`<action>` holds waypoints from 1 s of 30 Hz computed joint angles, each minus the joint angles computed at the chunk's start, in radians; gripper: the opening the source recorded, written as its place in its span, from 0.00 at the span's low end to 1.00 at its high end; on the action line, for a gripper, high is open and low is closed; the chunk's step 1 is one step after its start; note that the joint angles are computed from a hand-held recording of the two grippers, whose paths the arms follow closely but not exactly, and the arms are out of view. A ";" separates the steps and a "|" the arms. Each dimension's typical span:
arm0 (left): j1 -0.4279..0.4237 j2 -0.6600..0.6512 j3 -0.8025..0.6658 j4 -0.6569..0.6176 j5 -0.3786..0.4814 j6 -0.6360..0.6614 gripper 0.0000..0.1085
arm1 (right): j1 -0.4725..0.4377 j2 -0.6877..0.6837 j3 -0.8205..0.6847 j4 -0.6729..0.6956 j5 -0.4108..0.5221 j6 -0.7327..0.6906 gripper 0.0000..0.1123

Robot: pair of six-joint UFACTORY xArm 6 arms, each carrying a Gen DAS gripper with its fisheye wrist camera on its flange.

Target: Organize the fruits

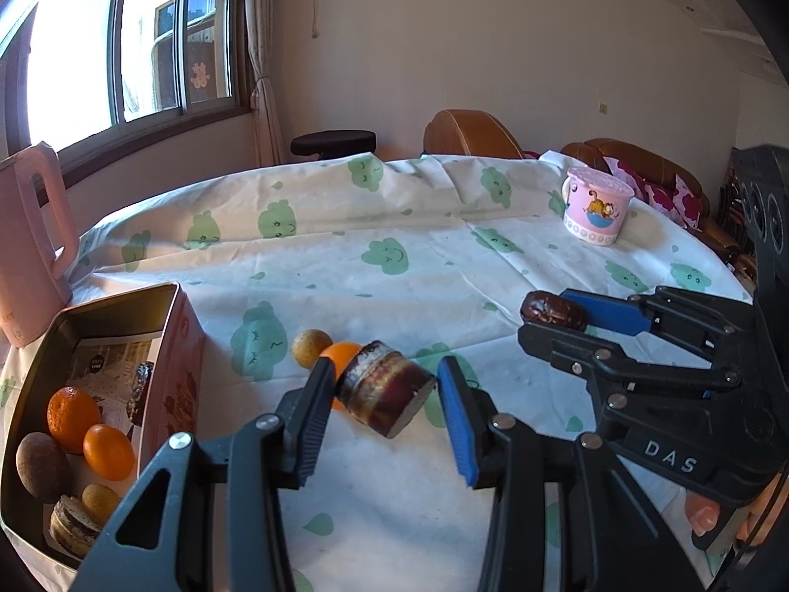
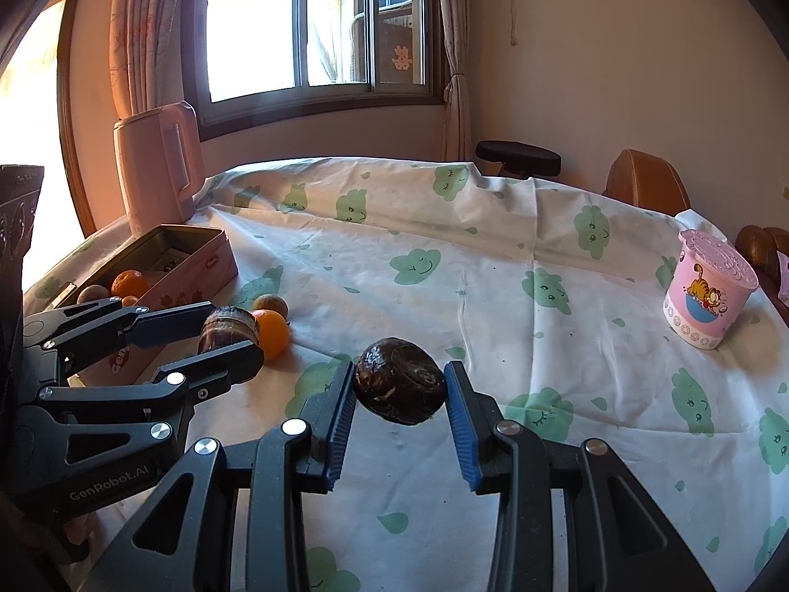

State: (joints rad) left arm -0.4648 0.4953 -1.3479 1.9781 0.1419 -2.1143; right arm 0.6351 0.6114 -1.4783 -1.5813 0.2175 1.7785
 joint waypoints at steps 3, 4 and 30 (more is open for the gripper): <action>-0.003 -0.007 0.006 0.028 0.011 -0.032 0.41 | 0.002 -0.005 0.002 -0.036 0.004 0.033 0.34; -0.004 -0.010 0.008 0.039 0.014 -0.045 0.41 | 0.004 -0.008 0.004 -0.051 0.006 0.047 0.34; -0.049 -0.080 0.087 0.198 0.148 -0.218 0.41 | 0.029 -0.061 0.045 -0.332 0.073 0.326 0.34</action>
